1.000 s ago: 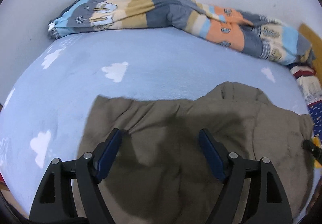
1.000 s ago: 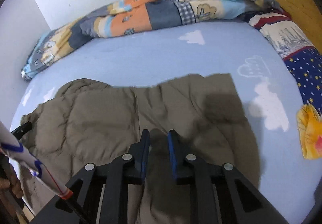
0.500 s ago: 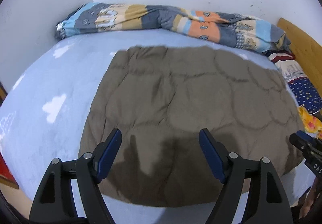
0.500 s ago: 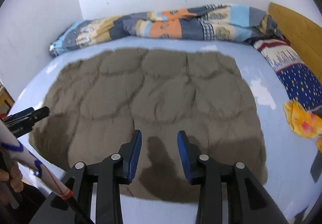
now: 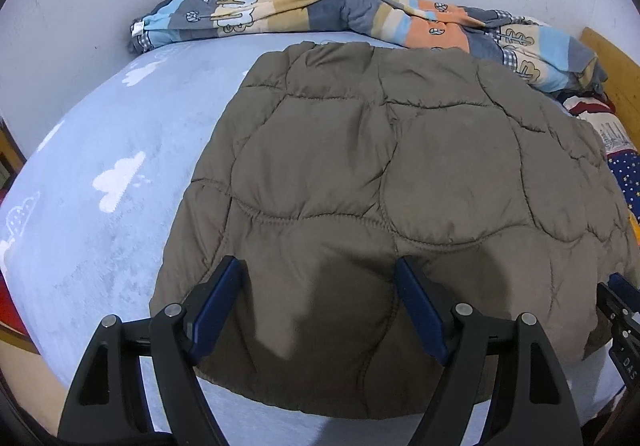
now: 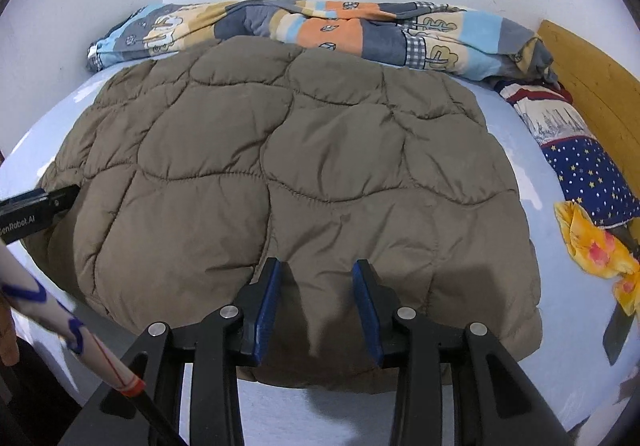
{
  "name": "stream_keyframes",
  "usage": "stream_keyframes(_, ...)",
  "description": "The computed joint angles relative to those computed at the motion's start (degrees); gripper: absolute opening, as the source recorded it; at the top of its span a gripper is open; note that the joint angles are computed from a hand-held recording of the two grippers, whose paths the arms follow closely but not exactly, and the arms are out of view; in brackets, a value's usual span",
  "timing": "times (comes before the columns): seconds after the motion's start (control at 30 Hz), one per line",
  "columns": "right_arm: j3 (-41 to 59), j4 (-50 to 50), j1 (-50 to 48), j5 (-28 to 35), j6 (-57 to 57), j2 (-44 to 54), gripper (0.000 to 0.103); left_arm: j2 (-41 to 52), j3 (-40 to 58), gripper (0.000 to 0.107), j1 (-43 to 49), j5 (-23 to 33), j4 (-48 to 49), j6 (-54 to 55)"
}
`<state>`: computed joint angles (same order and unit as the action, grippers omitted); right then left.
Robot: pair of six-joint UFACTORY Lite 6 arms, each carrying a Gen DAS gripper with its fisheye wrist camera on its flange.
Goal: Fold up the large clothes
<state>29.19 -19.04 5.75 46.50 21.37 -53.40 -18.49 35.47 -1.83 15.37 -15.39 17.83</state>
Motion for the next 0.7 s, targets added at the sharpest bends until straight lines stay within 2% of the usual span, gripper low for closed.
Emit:
stream_keyframes(0.13, 0.2, -0.7, 1.5, 1.8, 1.3, -2.1, 0.040, -5.5, -2.9, 0.079, -1.0, -0.2, 8.4, -7.8)
stream_keyframes(0.3, 1.3, -5.7, 8.8, 7.9, 8.1, -7.3, 0.040, -16.5, -8.4, 0.079, 2.2, 4.6, -1.5, 3.0)
stream_keyframes(0.37, 1.4, -4.9, 9.7, 9.1, 8.0, -9.0, 0.040, -18.8, -9.6, 0.079, 2.7, 5.9, -2.0, 3.5)
stream_keyframes(0.5, 1.1, -7.6, 16.5, 12.1, 14.3, -9.1, 0.040, -17.0, -9.4, 0.079, 1.7, 5.1, 0.3, 1.6)
stream_keyframes(0.7, -0.4, -5.8, 15.3, 10.1, 13.1, -7.1, 0.040, -13.7, -9.2, 0.079, -0.2, 3.2, 3.0, -2.3)
